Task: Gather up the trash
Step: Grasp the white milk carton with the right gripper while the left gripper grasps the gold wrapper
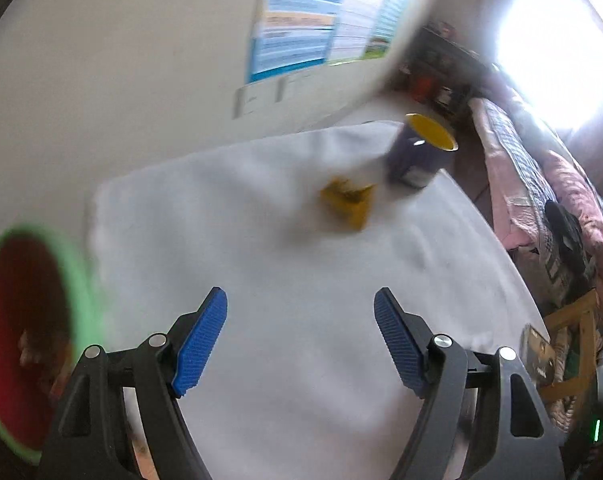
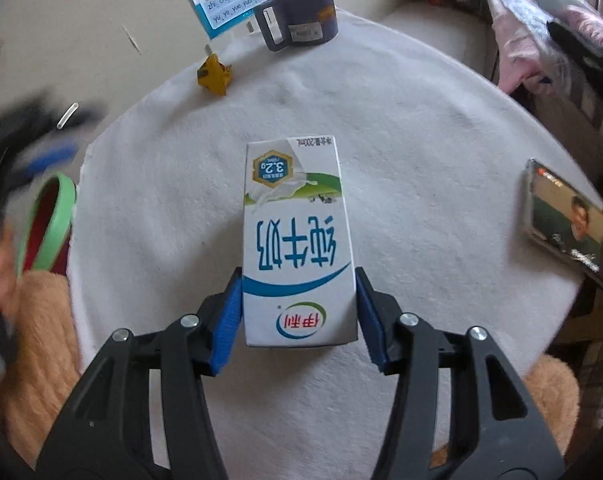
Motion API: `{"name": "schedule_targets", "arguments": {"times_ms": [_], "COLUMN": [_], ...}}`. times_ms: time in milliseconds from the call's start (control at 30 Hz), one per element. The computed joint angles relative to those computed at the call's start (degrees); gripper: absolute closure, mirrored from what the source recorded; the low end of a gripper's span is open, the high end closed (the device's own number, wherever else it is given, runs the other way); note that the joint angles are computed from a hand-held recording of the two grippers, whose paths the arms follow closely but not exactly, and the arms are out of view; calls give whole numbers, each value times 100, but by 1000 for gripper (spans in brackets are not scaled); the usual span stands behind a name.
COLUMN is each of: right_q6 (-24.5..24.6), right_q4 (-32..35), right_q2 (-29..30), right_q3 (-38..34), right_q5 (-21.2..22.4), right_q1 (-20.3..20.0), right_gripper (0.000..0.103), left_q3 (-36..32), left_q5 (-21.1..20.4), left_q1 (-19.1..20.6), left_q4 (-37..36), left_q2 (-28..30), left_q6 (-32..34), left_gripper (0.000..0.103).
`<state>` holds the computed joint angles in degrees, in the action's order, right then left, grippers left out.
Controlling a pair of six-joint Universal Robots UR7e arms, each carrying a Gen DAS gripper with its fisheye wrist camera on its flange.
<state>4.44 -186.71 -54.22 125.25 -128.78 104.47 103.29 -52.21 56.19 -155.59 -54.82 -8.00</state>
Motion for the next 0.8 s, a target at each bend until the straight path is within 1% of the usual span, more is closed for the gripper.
{"name": "schedule_targets", "arguments": {"times_ms": [67, 100, 133, 200, 233, 367, 500, 567, 633, 800], "right_q6": [-88, -171, -258, -378, -395, -409, -415, -410, -411, -413], "right_q4": [-143, -220, -325, -417, -436, -570, -647, -688, -729, -771], "right_q2": [15, 62, 106, 147, 136, 68, 19, -1, -8, 22], "right_q3": [35, 8, 14, 23, 44, 151, 191, 213, 234, 227], "right_q5": [49, 47, 17, 27, 84, 293, 466, 543, 590, 597], "right_q1": [-10, -28, -13, -5, -12, -96, -177, -217, -239, -238], "right_gripper": [52, 51, 51, 51, 51, 51, 51, 51, 51, 51], "left_q3": [-343, -641, -823, -1238, -1376, -1955, -2364, -2464, -2443, -2104], "left_q5": [57, 117, 163, 320, 327, 534, 744, 934, 1102, 946], "left_q1": [-38, -53, -62, -86, -80, -35, 32, 22, -4, 16], "left_q4": [-34, -30, 28, 183, 222, 732, 1141, 1265, 1262, 1021], "left_q2": [381, 680, 845, 1211, 1328, 1767, 2056, 2151, 2160, 1871], "left_q6": [124, 223, 270, 335, 352, 152, 29, 54, 125, 117], "left_gripper": [31, 37, 45, 46, 46, 46, 46, 57, 73, 77]}}
